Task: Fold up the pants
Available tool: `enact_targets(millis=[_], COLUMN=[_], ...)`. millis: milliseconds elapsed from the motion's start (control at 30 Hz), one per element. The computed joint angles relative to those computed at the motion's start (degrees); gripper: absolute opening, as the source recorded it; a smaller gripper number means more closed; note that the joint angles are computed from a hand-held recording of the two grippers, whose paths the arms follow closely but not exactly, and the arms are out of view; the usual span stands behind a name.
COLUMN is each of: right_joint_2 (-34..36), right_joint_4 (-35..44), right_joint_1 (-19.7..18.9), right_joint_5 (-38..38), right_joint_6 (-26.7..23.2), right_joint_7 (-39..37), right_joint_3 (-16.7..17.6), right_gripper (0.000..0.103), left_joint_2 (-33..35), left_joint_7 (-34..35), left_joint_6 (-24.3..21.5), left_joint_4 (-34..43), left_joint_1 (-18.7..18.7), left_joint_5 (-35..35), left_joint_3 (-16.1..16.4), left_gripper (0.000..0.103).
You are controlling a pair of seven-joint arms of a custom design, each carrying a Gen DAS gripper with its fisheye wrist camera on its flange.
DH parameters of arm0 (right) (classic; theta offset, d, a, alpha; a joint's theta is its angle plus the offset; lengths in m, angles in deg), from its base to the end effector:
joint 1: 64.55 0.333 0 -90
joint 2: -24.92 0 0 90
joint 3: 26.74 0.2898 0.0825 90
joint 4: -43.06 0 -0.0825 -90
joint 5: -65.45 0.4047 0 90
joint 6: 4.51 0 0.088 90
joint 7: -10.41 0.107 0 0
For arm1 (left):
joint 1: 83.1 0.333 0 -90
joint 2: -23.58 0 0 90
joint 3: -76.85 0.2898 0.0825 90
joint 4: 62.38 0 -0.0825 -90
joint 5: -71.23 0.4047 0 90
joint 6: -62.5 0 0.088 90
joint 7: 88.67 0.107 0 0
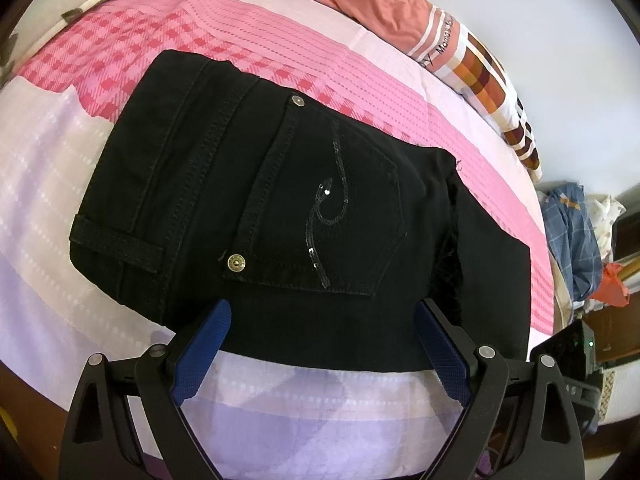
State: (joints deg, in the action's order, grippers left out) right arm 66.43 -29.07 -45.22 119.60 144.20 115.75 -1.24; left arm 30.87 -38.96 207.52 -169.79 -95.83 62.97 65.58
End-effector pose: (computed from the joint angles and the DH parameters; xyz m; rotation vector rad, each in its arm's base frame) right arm 0.6328 0.4665 0.3964 -1.2145 1.8015 0.9474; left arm 0.5965 -0.2591 0.4693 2.5001 -1.6783 0.8438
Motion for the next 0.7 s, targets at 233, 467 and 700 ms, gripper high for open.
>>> enact_targets(millis=[233,467,700], right_joint_2=[1.39,-11.55,-8.41], right_joint_4=[-0.48,-16.16,-13.28], right_joint_1=[-4.70,-5.23,-2.76], right_joint_5=[10.15,17.54,23.20], right_joint_6=[1.74,6.12,6.76], right_joint_7=[-8.88,-6.45,-8.76], right_joint_3=[6.21,0.69,-1.55], right_gripper=[0.022,0.039,0.040], left_joint_2=[-0.10,-0.26,-0.30], left_joint_7=[0.24,0.35,0.43], left_joint_6=[-0.27,0.15,-0.28], left_joint_4=[0.01,-0.40,-0.26], left_joint_1=[-0.03,0.27,0.10], left_joint_5=[0.10,-1.13,-0.40], left_joint_3=[-0.02,0.00,-0.03], left_gripper=[0.093,0.093,0.093])
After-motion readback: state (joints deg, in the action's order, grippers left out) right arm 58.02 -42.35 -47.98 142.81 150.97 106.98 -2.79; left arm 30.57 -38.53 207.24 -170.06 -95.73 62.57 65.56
